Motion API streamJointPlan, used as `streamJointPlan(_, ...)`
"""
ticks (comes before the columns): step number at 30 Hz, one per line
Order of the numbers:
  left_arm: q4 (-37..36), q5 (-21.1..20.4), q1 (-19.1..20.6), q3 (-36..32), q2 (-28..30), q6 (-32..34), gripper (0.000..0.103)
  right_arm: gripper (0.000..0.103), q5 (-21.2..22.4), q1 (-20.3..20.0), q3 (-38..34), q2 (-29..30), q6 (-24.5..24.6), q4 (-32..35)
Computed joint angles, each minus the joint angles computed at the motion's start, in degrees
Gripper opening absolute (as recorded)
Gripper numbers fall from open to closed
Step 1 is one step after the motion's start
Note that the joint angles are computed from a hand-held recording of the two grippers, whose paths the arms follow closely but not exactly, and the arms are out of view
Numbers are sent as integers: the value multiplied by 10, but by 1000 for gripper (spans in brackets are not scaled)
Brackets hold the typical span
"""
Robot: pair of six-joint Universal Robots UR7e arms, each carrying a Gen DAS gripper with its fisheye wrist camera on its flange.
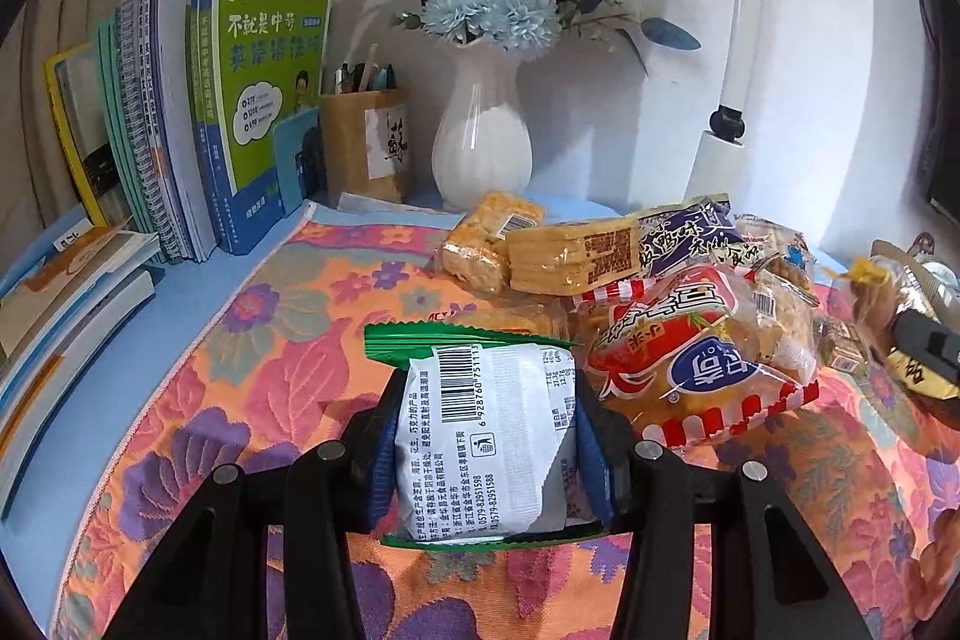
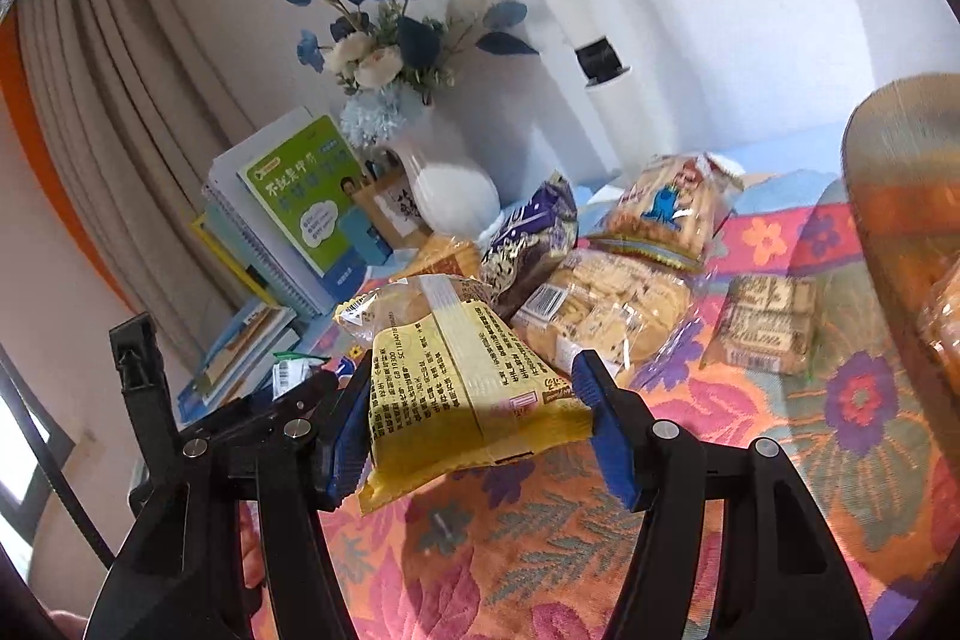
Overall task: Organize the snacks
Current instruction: 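Lift both packets, carry them over the amber glass bowl and release them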
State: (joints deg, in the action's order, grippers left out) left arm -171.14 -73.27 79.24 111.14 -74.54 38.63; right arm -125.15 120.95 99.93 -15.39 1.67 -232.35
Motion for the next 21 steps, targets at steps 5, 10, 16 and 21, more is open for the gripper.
streamJointPlan(5,4,21,-4,0,1,-10,48,62,-25,12,-6,7,-26,-31)
streamJointPlan(10,53,20,-16,10,-26,-42,48,62,-88,30,-33,21,-80,-52)
streamJointPlan(16,83,48,-69,23,-50,-55,48,62,-93,44,-38,23,-132,-112)
streamJointPlan(21,161,86,-128,-2,-42,-112,48,62,-115,58,-24,-11,-134,-125)
